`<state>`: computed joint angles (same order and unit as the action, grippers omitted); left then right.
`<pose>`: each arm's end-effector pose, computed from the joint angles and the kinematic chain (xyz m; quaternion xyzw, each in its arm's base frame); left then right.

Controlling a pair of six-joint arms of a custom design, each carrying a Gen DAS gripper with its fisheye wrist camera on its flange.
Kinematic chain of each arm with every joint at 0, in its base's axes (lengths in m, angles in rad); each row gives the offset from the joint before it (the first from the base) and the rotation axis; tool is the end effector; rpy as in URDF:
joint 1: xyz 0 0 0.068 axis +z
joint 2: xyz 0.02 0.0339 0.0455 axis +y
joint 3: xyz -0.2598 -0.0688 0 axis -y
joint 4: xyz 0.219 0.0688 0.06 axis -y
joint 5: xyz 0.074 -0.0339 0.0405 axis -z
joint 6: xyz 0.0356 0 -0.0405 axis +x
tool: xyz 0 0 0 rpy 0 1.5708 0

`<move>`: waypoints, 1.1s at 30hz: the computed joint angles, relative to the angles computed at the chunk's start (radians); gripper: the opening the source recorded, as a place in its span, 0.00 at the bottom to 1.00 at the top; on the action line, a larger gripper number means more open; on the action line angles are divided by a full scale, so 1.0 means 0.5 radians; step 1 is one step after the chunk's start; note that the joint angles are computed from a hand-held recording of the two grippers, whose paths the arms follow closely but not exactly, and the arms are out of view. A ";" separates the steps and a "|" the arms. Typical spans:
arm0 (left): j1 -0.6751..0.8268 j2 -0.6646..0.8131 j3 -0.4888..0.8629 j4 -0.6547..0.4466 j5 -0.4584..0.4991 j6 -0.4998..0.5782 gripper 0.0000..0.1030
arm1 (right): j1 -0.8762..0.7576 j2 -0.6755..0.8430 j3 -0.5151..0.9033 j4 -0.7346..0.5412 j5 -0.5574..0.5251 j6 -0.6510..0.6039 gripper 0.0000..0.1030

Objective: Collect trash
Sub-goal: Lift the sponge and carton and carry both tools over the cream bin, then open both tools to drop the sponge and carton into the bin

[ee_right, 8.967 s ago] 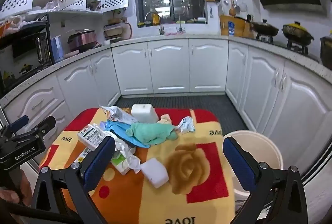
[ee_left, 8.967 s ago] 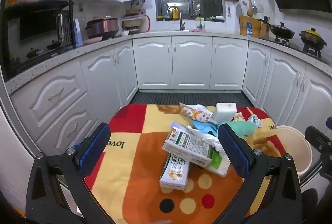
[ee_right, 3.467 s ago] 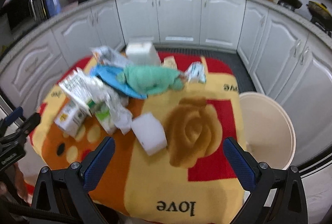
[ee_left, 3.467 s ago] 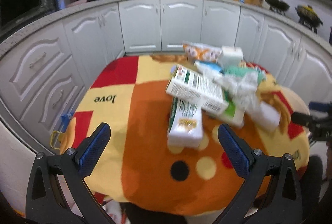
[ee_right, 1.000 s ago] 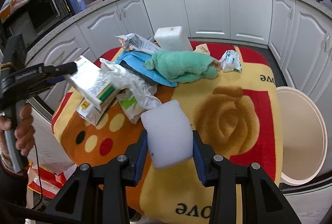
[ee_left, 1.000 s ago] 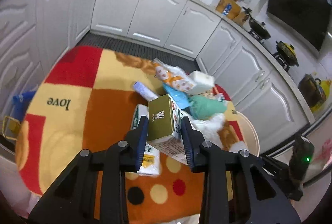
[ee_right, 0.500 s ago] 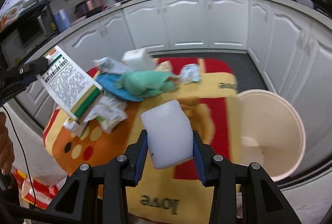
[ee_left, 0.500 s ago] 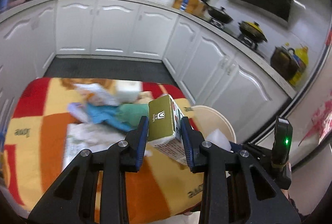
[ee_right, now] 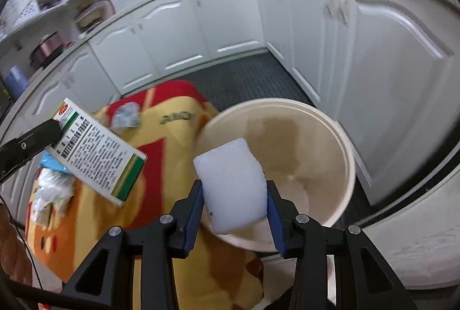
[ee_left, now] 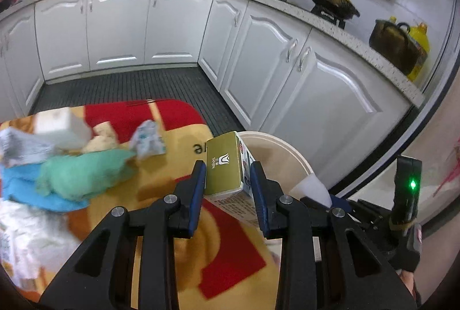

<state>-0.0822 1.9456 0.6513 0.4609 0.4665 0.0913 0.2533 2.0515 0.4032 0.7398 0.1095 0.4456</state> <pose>0.3014 -0.0409 0.0826 0.1616 0.8969 -0.2140 0.3516 0.2433 0.0589 0.0346 0.1084 0.9382 0.0625 0.3227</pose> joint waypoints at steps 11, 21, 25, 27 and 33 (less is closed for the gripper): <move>-0.257 0.376 0.179 0.155 -0.263 -0.102 0.50 | -0.262 0.266 0.057 0.142 -0.101 -0.043 0.68; -0.218 0.259 0.003 0.287 -0.348 -0.052 0.51 | -0.136 0.223 0.034 0.102 -0.049 0.007 0.68; -0.172 0.211 -0.076 0.335 -0.354 -0.023 0.51 | -0.043 0.152 -0.022 0.097 0.012 0.038 0.68; -0.149 0.183 -0.120 0.364 -0.370 -0.005 0.51 | 0.014 0.098 -0.033 0.060 0.048 0.058 0.68; -0.045 0.074 -0.274 0.453 -0.404 0.069 0.51 | 0.188 -0.016 -0.025 -0.027 0.141 0.117 0.68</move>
